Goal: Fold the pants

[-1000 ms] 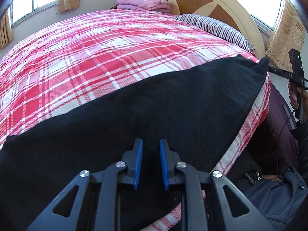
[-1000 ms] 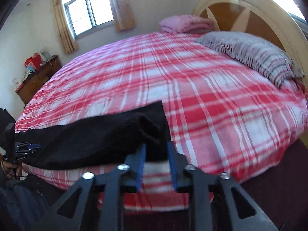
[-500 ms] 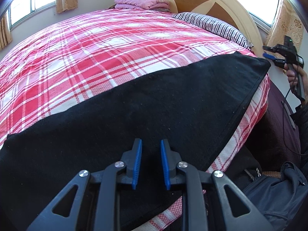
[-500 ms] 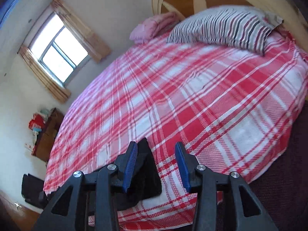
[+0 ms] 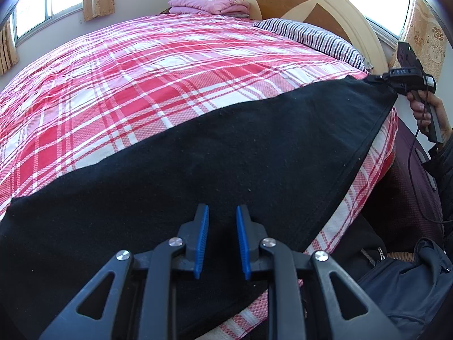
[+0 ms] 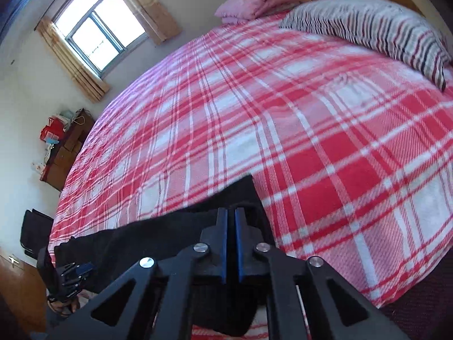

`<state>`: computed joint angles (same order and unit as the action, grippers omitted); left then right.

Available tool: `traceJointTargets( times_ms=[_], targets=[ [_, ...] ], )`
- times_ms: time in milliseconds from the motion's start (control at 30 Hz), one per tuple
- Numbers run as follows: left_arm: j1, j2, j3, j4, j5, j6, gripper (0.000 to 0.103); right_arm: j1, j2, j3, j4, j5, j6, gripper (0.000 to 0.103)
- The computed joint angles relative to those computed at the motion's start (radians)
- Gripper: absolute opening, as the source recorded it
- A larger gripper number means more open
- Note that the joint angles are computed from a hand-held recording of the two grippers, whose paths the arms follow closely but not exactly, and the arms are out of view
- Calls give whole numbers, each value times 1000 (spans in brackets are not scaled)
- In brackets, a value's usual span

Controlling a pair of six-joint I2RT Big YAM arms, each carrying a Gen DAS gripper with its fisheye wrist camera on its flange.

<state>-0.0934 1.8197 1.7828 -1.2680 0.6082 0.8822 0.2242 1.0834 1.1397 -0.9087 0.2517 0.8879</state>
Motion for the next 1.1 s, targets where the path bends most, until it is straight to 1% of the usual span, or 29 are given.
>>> traceJointTargets(
  times_ms=[67,200,267,300,367,433,467,500,533,567,600,700,733,800,867,900,967,1000,1033,1100],
  targets=[
    [0,0,0,0,0,0,23,17,3,20,21,62,-46,3],
    [0,0,-1,3,1,-6,23,56,-2,31,81,156,-117,3],
    [0,-2,-4,8,0,-9,23,59,1,27,114,179,-135,3],
    [0,-3,-6,11,-1,-10,23,57,6,34,100,181,-131,3],
    [0,-7,-11,19,-4,-14,23,46,33,44,31,205,-107,3],
    [-1,-13,-19,29,-9,-13,23,5,48,28,-19,129,-67,4],
    [-2,-18,-26,36,-14,-12,23,-7,50,20,-43,109,-43,7],
    [-3,-21,-30,41,-17,-11,23,-3,47,14,-71,129,-14,23],
    [-4,-24,-33,44,-20,-9,23,10,33,2,-88,165,6,41],
    [-5,-27,-37,49,-23,-8,23,22,16,-8,-91,185,15,44],
    [-6,-27,-39,53,-25,-9,23,35,-8,-20,-96,200,30,44],
    [-8,-34,-48,65,-34,-9,23,95,-65,-33,-164,253,117,44],
    [-9,-39,-53,72,-38,-7,23,115,-73,-35,-167,259,131,44],
    [-11,-47,-63,76,-42,3,26,157,-89,-43,-161,257,141,44],
    [-13,-60,-80,90,-43,14,37,202,-94,-54,-141,248,159,44],
    [-14,-67,-88,96,-43,23,39,212,-100,-68,-108,225,159,44],
    [-18,-68,-92,90,-43,36,40,219,-99,-84,-75,202,166,43],
    [-19,-67,-92,88,-45,37,40,216,-86,-83,-76,199,169,31],
    [-20,-65,-92,89,-47,36,40,209,-71,-78,-87,207,170,10],
    [-18,-61,-88,85,-43,33,40,203,-73,-88,-61,209,170,9]
  ],
)
